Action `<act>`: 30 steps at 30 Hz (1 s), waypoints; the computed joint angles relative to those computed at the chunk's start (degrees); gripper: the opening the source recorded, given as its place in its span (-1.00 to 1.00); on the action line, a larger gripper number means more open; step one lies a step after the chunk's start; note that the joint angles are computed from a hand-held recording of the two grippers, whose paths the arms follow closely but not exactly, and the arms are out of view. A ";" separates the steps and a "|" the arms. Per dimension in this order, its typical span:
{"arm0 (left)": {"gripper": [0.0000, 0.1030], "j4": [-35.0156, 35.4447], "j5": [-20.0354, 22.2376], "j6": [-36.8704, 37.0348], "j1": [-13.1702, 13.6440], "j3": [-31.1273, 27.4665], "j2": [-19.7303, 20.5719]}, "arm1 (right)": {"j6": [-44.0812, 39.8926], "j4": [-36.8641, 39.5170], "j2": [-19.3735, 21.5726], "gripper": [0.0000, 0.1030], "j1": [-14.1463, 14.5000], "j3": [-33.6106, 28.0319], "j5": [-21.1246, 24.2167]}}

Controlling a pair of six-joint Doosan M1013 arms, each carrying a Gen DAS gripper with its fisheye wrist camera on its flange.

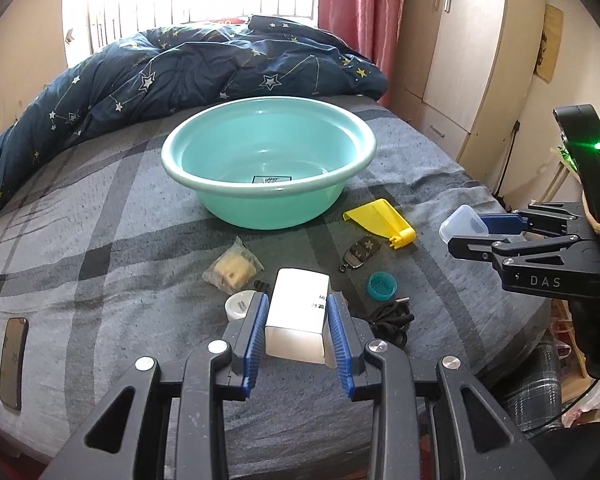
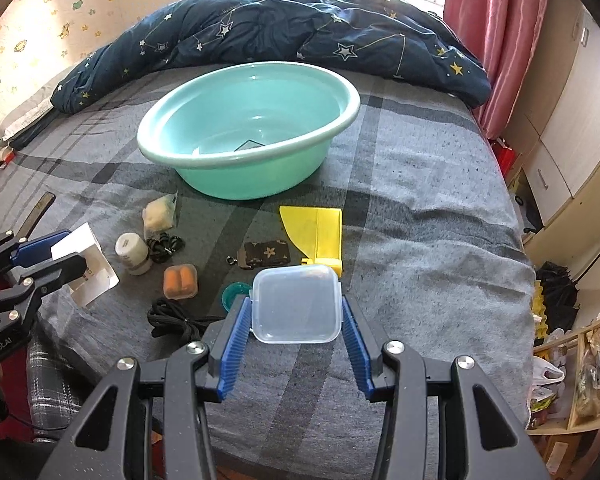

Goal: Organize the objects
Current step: 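Carry both boxes over the green basin with both tools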

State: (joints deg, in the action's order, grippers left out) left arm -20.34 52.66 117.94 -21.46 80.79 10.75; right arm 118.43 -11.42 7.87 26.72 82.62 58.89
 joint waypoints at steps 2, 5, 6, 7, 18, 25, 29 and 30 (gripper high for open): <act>-0.35 0.03 -0.09 0.05 -0.04 -0.24 -0.03 | 0.42 -0.33 -0.07 -0.05 0.06 -0.26 -0.24; -0.35 -0.35 -0.28 0.37 -0.04 -0.86 -0.03 | 0.84 -0.85 -0.06 -0.05 0.04 -0.89 -0.19; -0.35 -0.45 -0.28 0.47 -0.04 -1.10 0.01 | 0.85 -1.02 -0.05 -0.05 0.06 -1.11 -0.16; -0.35 -0.45 -0.28 0.54 -0.03 -1.32 0.09 | 0.74 -1.16 -0.04 -0.05 0.04 -1.37 -0.14; -0.35 -0.59 -1.17 1.25 0.00 -4.82 1.38 | -1.13 -1.89 1.44 -0.05 -0.40 -5.42 -0.48; -0.35 -0.33 -1.15 1.24 -0.16 -7.73 3.00 | -3.28 -1.69 3.20 -0.05 -0.74 -8.57 -0.51; -0.35 -0.09 -1.15 1.21 -0.26 -9.38 4.00 | -4.38 -1.55 4.27 -0.05 -1.12 -10.26 -0.51; -0.35 -0.06 -1.10 1.26 -0.28 -9.86 4.30 | -4.58 -1.56 4.53 -0.05 -1.18 -10.65 -0.50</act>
